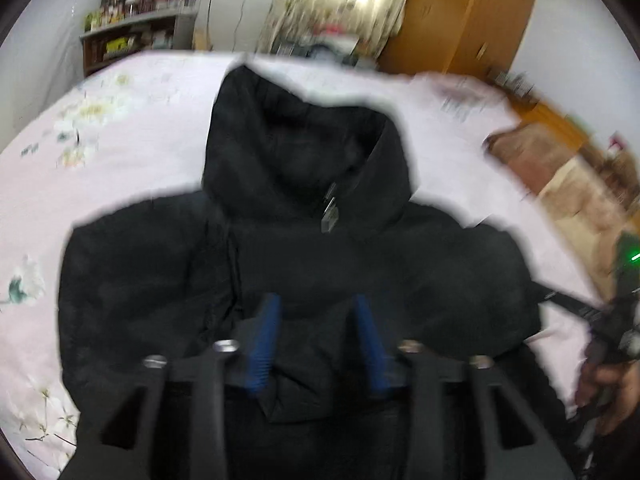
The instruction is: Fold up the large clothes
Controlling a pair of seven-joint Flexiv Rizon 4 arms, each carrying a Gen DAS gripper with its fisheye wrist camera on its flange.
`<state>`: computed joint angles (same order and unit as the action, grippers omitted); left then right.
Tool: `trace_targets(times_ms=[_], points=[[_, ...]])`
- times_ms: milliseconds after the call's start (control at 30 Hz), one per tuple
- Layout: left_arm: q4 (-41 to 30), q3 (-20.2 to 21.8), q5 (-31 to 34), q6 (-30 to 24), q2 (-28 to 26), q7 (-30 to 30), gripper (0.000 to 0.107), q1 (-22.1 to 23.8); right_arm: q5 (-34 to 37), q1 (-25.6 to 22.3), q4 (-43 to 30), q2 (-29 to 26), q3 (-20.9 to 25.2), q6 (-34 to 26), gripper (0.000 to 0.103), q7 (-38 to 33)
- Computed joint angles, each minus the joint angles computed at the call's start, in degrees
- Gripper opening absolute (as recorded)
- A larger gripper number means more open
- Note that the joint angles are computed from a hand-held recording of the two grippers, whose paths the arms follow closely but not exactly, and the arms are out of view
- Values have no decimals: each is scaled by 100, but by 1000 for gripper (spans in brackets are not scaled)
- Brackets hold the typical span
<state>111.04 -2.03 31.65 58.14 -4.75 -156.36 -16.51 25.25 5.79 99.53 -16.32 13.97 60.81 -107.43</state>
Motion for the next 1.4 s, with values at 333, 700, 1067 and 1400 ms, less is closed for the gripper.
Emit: trace_targets(times_ms=[333, 700, 1067, 1400], points=[[-3, 106, 198, -194, -248, -107, 29, -98, -590, 202, 107, -509, 48, 298, 34, 186], [-228, 110, 71, -397, -143, 343, 29, 304, -870, 318, -654, -694, -65, 240, 34, 108], [-145, 275, 186, -367, -39, 366, 32, 111, -1554, 296, -516, -810, 27, 184, 34, 534], [558, -174, 67, -322, 482, 156, 32, 304, -633, 322, 416, 147, 250, 176, 34, -384]])
